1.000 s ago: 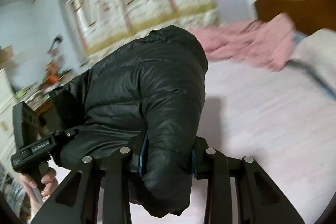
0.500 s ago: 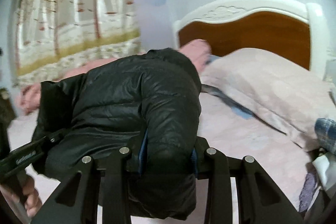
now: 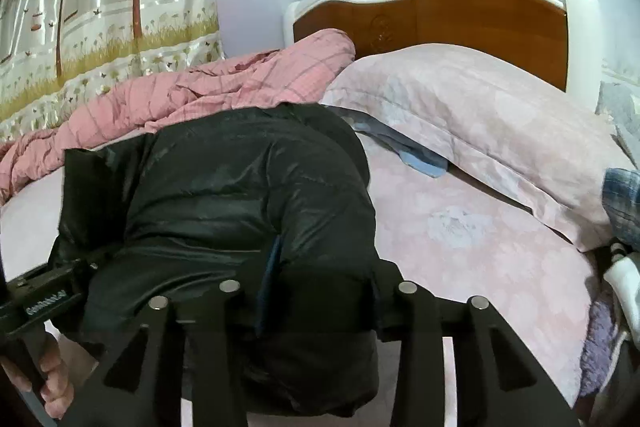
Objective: Fold large clothes
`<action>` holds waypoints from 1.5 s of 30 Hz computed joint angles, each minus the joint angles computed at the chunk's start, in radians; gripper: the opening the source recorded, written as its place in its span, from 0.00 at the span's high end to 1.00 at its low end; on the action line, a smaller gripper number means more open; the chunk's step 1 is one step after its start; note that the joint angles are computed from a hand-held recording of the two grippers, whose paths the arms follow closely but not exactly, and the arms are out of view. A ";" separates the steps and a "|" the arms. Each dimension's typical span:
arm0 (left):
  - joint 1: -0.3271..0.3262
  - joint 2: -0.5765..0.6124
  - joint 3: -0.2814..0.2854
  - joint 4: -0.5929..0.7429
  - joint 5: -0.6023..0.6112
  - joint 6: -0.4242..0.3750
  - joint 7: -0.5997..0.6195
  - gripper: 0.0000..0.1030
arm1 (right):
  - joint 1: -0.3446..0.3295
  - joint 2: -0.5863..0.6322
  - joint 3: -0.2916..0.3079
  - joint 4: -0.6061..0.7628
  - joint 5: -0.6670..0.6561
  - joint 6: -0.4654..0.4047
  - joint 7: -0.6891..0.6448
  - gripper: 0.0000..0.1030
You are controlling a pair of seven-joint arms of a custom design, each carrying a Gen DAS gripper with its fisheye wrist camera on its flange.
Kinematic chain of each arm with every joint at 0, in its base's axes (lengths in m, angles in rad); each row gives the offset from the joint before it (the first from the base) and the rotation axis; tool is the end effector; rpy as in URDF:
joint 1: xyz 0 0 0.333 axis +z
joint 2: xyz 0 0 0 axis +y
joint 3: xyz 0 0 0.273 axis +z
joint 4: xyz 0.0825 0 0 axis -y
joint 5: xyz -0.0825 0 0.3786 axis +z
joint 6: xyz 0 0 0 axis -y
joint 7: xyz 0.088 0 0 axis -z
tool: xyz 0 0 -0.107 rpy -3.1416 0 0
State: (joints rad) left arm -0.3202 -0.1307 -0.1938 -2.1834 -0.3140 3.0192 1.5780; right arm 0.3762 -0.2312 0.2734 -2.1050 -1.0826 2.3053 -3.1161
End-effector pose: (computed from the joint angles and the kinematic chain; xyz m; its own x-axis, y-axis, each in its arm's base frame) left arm 0.4942 -0.2570 0.5196 -0.3486 -0.9050 0.2437 -0.6154 0.0249 -0.7878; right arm 0.4304 0.3149 0.5297 -0.2977 -0.9530 -0.0573 -0.4585 0.1953 -0.8670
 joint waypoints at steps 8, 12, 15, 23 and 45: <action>0.189 -0.293 -0.127 -0.299 0.291 0.225 -0.234 0.00 | 0.026 -0.089 0.068 -0.064 -0.060 -0.022 0.067 0.35; 0.238 -0.449 -0.149 -0.423 0.337 0.284 -0.255 0.00 | 0.045 -0.099 0.111 -0.042 -0.095 -0.025 0.071 0.19; 0.272 -0.556 -0.170 -0.518 0.344 0.319 -0.260 0.00 | 0.065 -0.095 0.157 -0.020 -0.154 -0.080 0.115 0.13; 0.314 -0.762 -0.136 -0.697 0.315 0.344 -0.303 0.00 | 0.147 0.007 0.174 0.049 -0.218 -0.119 0.168 0.00; 0.388 -0.745 -0.157 -0.736 0.281 0.417 -0.277 0.00 | 0.381 0.231 0.044 0.206 -0.255 -0.331 0.125 0.00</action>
